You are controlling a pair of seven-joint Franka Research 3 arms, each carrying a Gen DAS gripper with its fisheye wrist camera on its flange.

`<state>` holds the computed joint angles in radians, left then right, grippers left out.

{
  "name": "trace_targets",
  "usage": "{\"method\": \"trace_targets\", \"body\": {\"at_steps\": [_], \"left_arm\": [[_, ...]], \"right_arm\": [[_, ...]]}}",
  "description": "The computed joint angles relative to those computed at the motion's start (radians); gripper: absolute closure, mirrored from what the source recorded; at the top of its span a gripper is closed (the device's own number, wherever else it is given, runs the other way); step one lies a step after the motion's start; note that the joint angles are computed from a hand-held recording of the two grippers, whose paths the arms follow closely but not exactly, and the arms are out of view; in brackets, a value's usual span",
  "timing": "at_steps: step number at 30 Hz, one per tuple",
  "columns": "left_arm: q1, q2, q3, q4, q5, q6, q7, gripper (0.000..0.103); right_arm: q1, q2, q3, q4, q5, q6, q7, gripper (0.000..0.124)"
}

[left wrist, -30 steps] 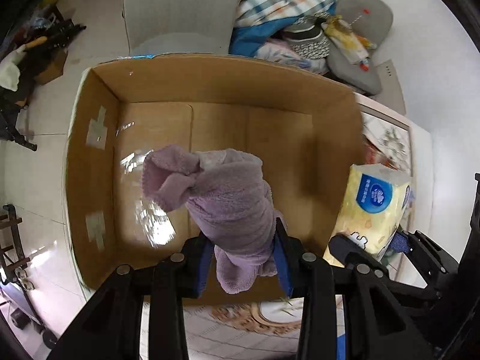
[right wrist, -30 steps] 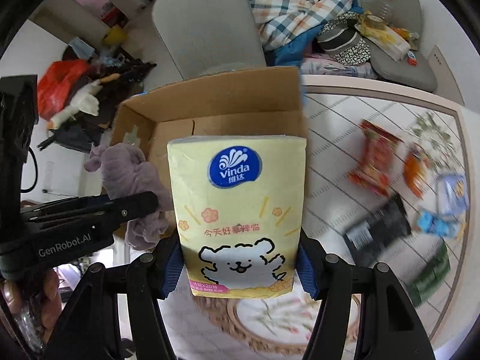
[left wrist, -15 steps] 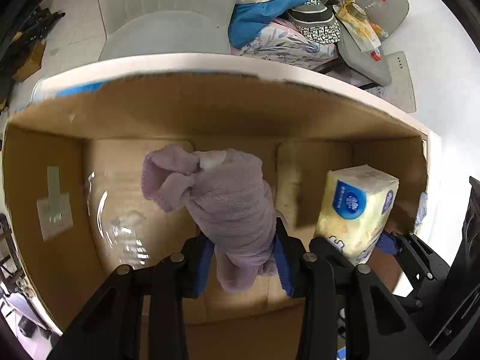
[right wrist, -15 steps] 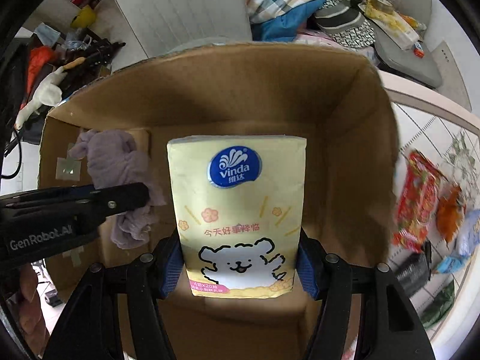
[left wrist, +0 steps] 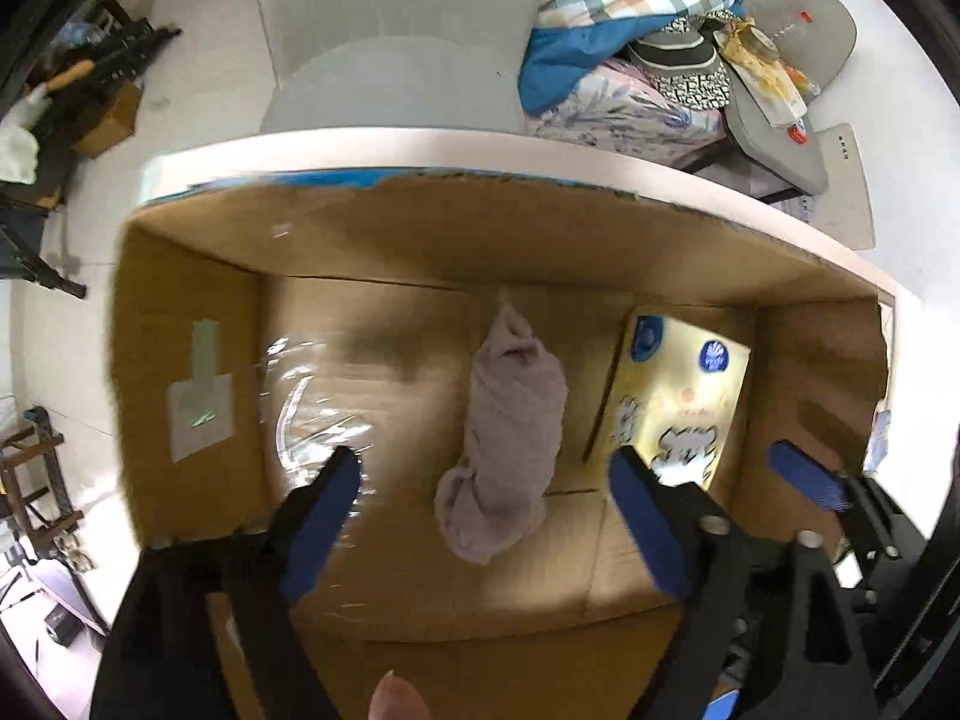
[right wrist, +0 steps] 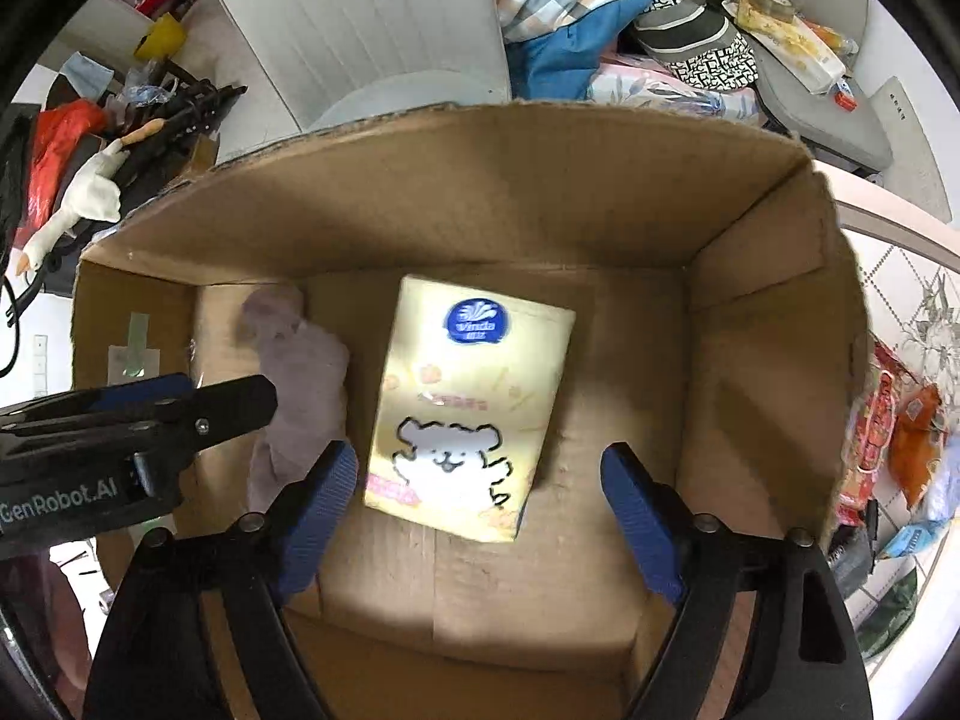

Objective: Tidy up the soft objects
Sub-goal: 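Lift both tools out of the box back toward the table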

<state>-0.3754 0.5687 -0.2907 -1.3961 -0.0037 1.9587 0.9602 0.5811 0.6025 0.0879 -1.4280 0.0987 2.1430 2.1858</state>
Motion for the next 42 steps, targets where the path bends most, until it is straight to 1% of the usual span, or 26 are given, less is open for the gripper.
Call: {"method": "trace_targets", "body": {"at_steps": [1, 2, 3, 5, 9, 13, 15, 18, 22, 28, 32, 36, 39, 42], "left_arm": [[-0.003, -0.017, 0.004, -0.021, 0.009, 0.008, -0.006, 0.007], [-0.003, -0.033, 0.004, -0.043, 0.014, 0.021, -0.008, 0.005], [-0.002, -0.058, 0.005, -0.074, 0.019, 0.037, -0.014, 0.004], [-0.005, -0.107, 0.007, -0.135, 0.036, 0.074, -0.029, 0.004], [-0.024, -0.218, 0.008, -0.265, 0.1, 0.13, -0.072, 0.001], [-0.037, -0.319, 0.0, -0.377, 0.139, 0.171, -0.126, 0.001], [-0.04, -0.364, -0.006, -0.419, 0.149, 0.179, -0.147, 0.001], [-0.047, -0.422, -0.014, -0.469, 0.174, 0.195, -0.165, 0.001], [-0.058, -0.501, -0.028, -0.529, 0.194, 0.2, -0.179, 0.001], [-0.069, -0.603, -0.04, -0.593, 0.168, 0.217, -0.185, 0.001], [-0.078, -0.655, -0.048, -0.601, 0.164, 0.206, -0.202, 0.001], [-0.093, -0.656, -0.068, -0.55, 0.221, 0.182, -0.22, 0.001], [-0.116, -0.606, -0.091, -0.459, 0.304, 0.139, -0.223, 0.001], [-0.164, -0.495, -0.111, -0.317, 0.392, 0.079, -0.199, 0.001]], "right_arm": [[0.006, -0.01, -0.002, -0.006, -0.008, -0.003, 0.003, 0.036], [0.008, -0.019, -0.002, -0.013, -0.012, -0.004, 0.005, 0.031], [0.012, -0.033, -0.002, -0.026, -0.017, -0.003, 0.007, 0.026], [0.018, -0.065, -0.002, -0.057, -0.025, 0.004, 0.02, 0.021], [0.03, -0.146, 0.005, -0.148, -0.035, 0.036, 0.064, 0.021], [0.054, -0.214, 0.013, -0.213, -0.089, 0.037, 0.108, 0.021], [0.062, -0.257, 0.025, -0.255, -0.102, 0.042, 0.127, 0.021], [0.062, -0.318, 0.04, -0.325, -0.109, 0.067, 0.158, 0.021], [0.077, -0.407, 0.06, -0.412, -0.164, 0.083, 0.23, 0.021], [0.079, -0.518, 0.104, -0.486, -0.23, 0.08, 0.295, 0.021], [0.069, -0.584, 0.128, -0.521, -0.24, 0.09, 0.316, 0.021], [0.047, -0.663, 0.145, -0.584, -0.201, 0.137, 0.323, 0.021], [0.018, -0.745, 0.151, -0.656, -0.174, 0.167, 0.328, 0.021], [-0.029, -0.874, 0.145, -0.779, -0.132, 0.176, 0.34, 0.021]]}}
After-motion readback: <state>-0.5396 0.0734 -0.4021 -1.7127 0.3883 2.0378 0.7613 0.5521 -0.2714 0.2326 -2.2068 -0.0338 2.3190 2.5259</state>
